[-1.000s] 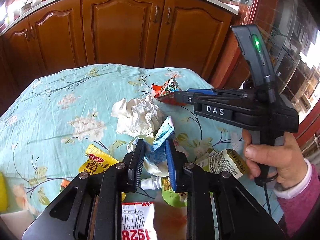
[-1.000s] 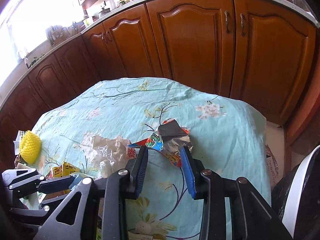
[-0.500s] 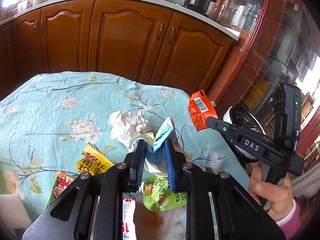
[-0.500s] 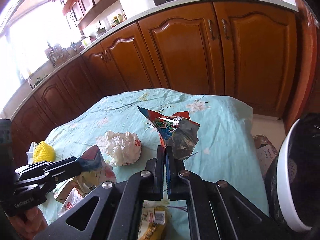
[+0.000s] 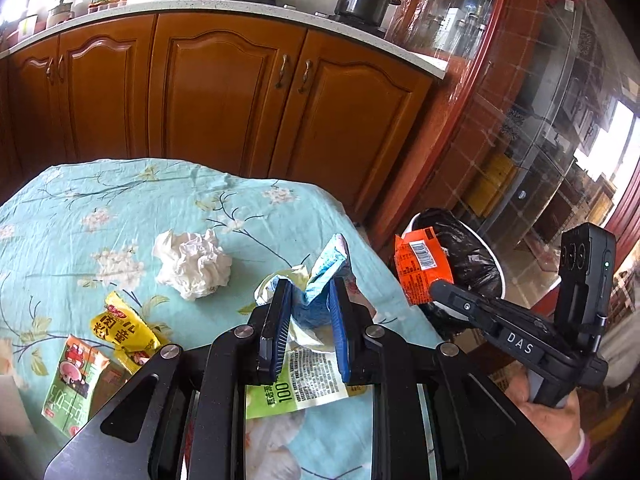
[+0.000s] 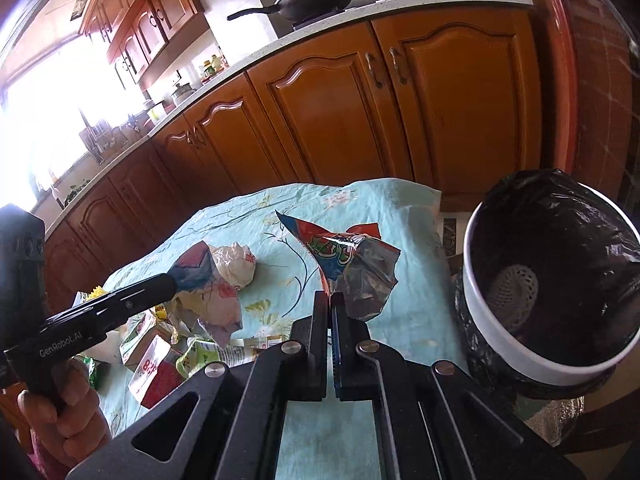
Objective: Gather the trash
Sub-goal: 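Carry the blue wrapper with the left tool while the right tool carries the foil wrapper to the bin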
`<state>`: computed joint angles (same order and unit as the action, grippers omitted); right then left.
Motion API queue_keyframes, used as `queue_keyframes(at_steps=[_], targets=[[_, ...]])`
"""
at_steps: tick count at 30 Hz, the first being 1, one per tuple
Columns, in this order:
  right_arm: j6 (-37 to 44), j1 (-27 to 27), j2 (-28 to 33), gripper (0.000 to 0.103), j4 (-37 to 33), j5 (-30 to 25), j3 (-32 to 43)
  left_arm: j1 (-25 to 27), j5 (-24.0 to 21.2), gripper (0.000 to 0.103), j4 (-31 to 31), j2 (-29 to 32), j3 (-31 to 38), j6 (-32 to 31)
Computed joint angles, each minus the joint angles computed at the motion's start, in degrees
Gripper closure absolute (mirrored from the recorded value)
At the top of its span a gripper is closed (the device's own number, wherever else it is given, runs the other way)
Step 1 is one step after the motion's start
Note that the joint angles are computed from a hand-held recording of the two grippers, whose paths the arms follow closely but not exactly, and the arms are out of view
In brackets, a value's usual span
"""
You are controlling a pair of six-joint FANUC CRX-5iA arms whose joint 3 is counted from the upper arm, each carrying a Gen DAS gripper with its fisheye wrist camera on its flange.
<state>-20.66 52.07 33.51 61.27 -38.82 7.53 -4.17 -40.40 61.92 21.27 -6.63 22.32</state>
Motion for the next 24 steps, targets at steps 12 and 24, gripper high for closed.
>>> queue_keyframes(at_steps=[12,24], targets=[[-11.0,0.3,-5.3,0.102,6.7,0.3,-8.9,0.0,-4.1,0.085,-2.3,0.2,1.1,1.4],[-16.3,0.4,-7.6,0.102,10.8,1.2,-13.5,-0.7,-4.4,0.085,-0.4,-0.6,-0.7,0.7]])
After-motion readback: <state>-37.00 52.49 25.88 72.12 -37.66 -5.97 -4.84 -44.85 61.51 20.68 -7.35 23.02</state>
